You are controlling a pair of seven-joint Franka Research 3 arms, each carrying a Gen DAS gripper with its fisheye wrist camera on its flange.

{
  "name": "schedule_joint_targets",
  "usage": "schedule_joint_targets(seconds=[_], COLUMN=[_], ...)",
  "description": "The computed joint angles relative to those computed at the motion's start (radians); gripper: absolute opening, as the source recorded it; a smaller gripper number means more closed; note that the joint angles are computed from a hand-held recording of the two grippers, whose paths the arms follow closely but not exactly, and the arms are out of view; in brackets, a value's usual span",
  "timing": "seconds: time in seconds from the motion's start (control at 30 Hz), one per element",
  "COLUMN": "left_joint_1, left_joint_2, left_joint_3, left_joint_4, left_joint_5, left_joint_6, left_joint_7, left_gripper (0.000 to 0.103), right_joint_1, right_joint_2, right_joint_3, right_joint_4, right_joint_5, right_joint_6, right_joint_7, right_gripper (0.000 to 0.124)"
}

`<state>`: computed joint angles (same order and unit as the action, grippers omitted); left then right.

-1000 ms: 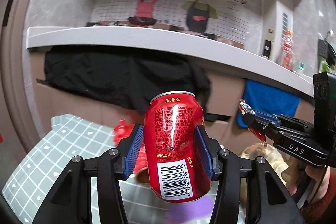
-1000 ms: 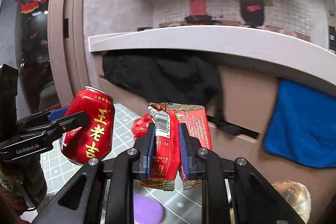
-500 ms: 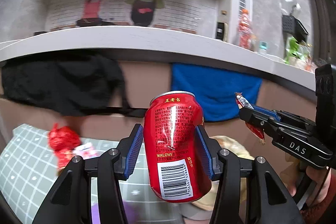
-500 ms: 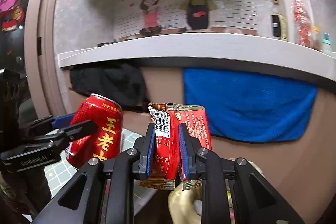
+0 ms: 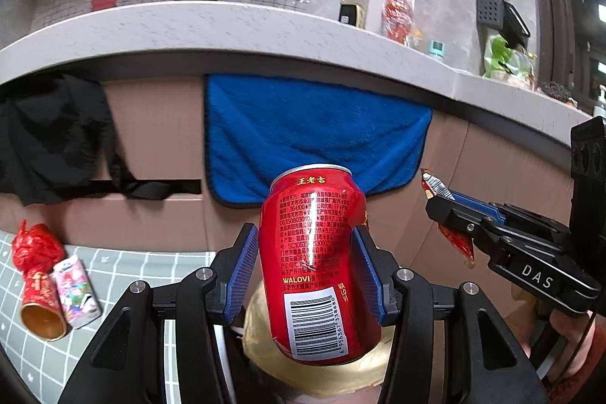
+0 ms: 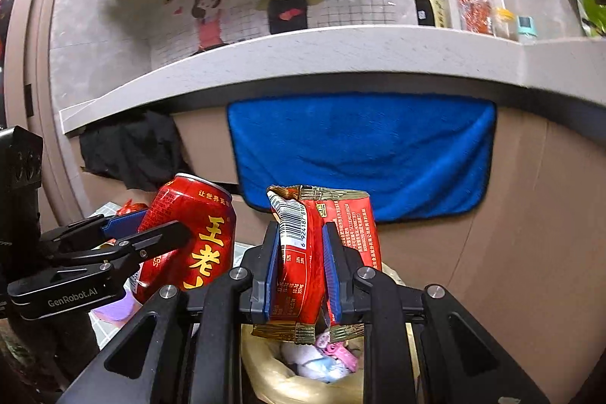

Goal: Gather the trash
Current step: 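Carry the red can and red candy bars over the bin with both tools, then open both tools to drop the can and candy bars into the bin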

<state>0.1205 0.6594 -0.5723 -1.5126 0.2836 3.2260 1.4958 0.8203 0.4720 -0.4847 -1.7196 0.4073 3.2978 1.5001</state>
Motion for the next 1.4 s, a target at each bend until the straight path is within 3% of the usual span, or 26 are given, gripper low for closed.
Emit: schedule_joint_targets(seconds=[0.33,0.53,0.83,0.93,1.0,1.1,1.23,1.4], left_joint_1=[-0.077,-0.123,-0.171,-0.139,-0.124,-0.122,-0.104,-0.048], left_joint_2=[0.111,0.166,0.236,0.298,0.34,0.321,0.259,0.146], left_joint_3=[0.037,0.066,0.095,0.006,-0.045,-0.028,0.008,0.036], left_joint_4=[0.155,0.248,0.376,0.456,0.525,0.51,0.442,0.279], left_joint_5=[-0.053,-0.123,-0.24,-0.304,-0.351,-0.4,-0.462,-0.513], left_joint_6=[-0.105,-0.176,-0.279,-0.355,-0.435,-0.413,-0.387,-0.31], left_joint_7=[0.067,0.13,0.206,0.308,0.37,0.374,0.377,0.376], left_gripper=[0.052,0.052,0.052,0.052,0.058,0.067,0.068,0.068], right_joint_1=[-0.126,-0.233,-0.291,-0.323,-0.367,-0.347,-0.354,-0.299], right_joint_2=[0.044,0.073,0.11,0.118,0.119,0.125,0.116,0.1], right_joint_3=[0.107,0.208,0.254,0.287,0.339,0.312,0.321,0.262], right_joint_4=[0.037,0.075,0.116,0.127,0.129,0.132,0.116,0.091], right_joint_5=[-0.023,-0.072,-0.13,-0.139,-0.138,-0.134,-0.136,-0.15], right_joint_6=[-0.035,-0.065,-0.102,-0.107,-0.1,-0.116,-0.117,-0.106], right_joint_7=[0.038,0.081,0.148,0.162,0.157,0.193,0.222,0.271], right_gripper=[0.02,0.02,0.02,0.023,0.029,0.042,0.042,0.042])
